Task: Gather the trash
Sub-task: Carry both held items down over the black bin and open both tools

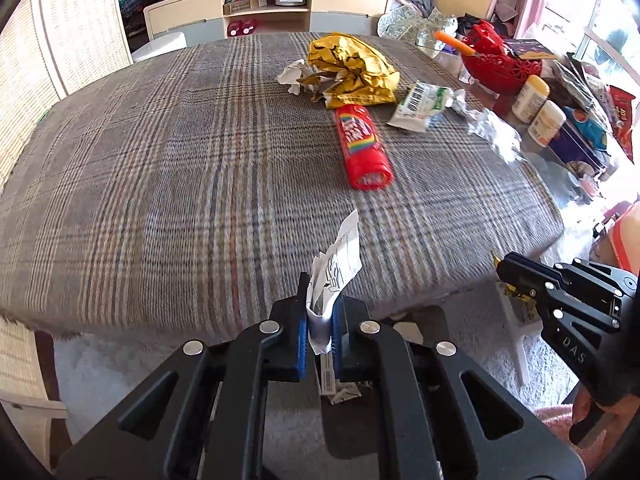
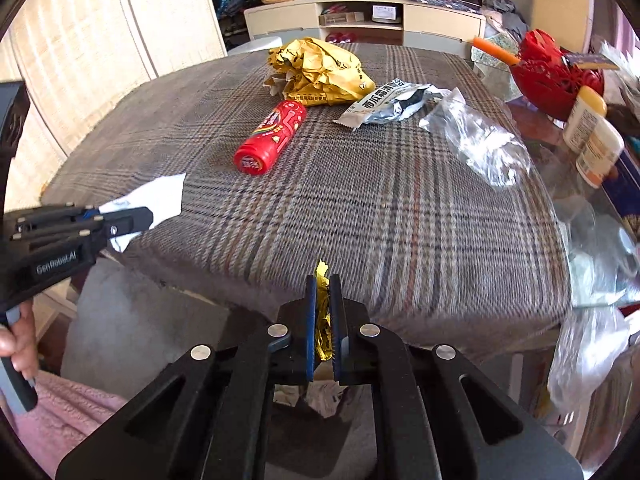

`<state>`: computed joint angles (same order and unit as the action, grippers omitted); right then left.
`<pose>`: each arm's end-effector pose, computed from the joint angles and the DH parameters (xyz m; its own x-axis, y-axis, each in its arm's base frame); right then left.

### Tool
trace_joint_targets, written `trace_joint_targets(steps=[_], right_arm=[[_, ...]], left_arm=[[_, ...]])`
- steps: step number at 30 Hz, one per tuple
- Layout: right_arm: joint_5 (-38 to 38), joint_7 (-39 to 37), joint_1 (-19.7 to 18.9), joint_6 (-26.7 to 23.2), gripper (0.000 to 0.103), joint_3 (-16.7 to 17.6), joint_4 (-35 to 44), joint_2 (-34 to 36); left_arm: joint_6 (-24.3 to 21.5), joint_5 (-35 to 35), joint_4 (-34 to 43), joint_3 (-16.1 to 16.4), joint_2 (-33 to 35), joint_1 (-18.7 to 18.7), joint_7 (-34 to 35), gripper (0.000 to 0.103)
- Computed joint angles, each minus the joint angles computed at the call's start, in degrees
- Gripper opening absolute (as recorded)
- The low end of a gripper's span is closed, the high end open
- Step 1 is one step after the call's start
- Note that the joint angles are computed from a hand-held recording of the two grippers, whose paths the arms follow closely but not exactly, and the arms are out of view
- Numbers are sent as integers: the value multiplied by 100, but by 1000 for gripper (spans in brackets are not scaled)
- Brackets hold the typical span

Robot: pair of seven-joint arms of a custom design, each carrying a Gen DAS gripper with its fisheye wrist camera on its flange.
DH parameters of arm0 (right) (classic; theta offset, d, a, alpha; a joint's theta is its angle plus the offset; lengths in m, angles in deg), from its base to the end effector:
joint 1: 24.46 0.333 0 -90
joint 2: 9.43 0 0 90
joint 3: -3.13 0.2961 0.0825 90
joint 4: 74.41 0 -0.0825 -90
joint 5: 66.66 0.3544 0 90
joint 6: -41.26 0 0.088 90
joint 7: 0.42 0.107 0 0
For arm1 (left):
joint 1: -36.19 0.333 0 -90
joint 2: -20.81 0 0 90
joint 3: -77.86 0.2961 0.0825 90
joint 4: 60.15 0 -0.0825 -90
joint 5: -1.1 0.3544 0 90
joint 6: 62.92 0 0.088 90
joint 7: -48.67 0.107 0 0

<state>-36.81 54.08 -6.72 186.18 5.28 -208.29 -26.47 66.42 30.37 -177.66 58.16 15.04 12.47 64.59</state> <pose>0.4462 0.1570 0.4996 0.6029 -0.7865 -0.1342 -0.7008 -0.4417 -0.5602 0.3910 -0.3588 0.5063 0.2395 -0.9683 0.0707 -0.8184 -0.2406 -0.5218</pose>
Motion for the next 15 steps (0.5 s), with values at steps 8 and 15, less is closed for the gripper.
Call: trace_joint_targets(steps=[8,15], right_arm=[[338,-88,-29,-263,7,-170,-733,-751],[257,218,-186,-291,7,-188,-1647,-1476]], left_arm=[[138,28,-313,-337,-160,-369,-619,8],[363,-192,-486,-423,78,-686,-819,8]])
